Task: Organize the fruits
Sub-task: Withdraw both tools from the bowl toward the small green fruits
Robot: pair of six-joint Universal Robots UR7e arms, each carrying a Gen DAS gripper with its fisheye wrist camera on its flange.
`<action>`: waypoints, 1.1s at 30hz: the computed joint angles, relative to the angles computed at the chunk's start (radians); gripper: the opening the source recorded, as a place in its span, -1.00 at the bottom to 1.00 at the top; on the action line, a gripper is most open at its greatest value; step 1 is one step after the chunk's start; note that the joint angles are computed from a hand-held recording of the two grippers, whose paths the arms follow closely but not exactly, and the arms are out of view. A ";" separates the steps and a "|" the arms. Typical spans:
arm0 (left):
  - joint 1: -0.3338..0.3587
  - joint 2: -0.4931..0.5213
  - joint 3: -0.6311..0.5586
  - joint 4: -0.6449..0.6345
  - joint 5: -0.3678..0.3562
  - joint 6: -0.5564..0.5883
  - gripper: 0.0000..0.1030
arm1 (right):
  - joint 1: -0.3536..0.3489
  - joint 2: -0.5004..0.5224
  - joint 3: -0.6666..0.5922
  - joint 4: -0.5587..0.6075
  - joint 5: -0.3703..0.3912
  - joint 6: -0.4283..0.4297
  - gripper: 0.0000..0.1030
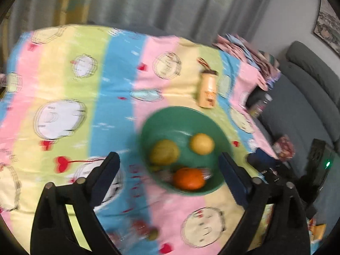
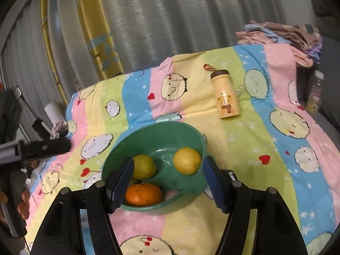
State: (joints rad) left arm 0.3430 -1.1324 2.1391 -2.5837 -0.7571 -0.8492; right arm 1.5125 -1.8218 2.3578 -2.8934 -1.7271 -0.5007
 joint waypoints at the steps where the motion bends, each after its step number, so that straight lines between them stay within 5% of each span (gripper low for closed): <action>1: -0.018 -0.026 0.017 0.059 0.026 -0.053 0.83 | -0.002 -0.017 0.002 0.022 0.011 0.012 0.31; 6: -0.088 -0.162 0.123 0.269 0.053 -0.288 0.83 | -0.004 -0.108 0.056 0.120 0.073 0.014 0.31; 16: -0.212 -0.275 0.297 0.444 -0.066 -0.582 0.99 | 0.111 -0.121 0.172 0.230 -0.013 -0.014 0.31; 22: -0.239 -0.217 0.355 0.381 -0.088 -0.518 0.99 | 0.174 -0.001 0.206 0.182 -0.152 -0.062 0.31; 33: -0.182 -0.135 0.367 0.278 -0.078 -0.421 0.86 | 0.219 0.158 0.201 0.116 -0.233 -0.101 0.22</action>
State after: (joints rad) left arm 0.1611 -1.2673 2.5059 -2.3057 -0.8355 -1.2706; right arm 1.7318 -1.6640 2.5591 -2.7772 -1.9599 -0.6019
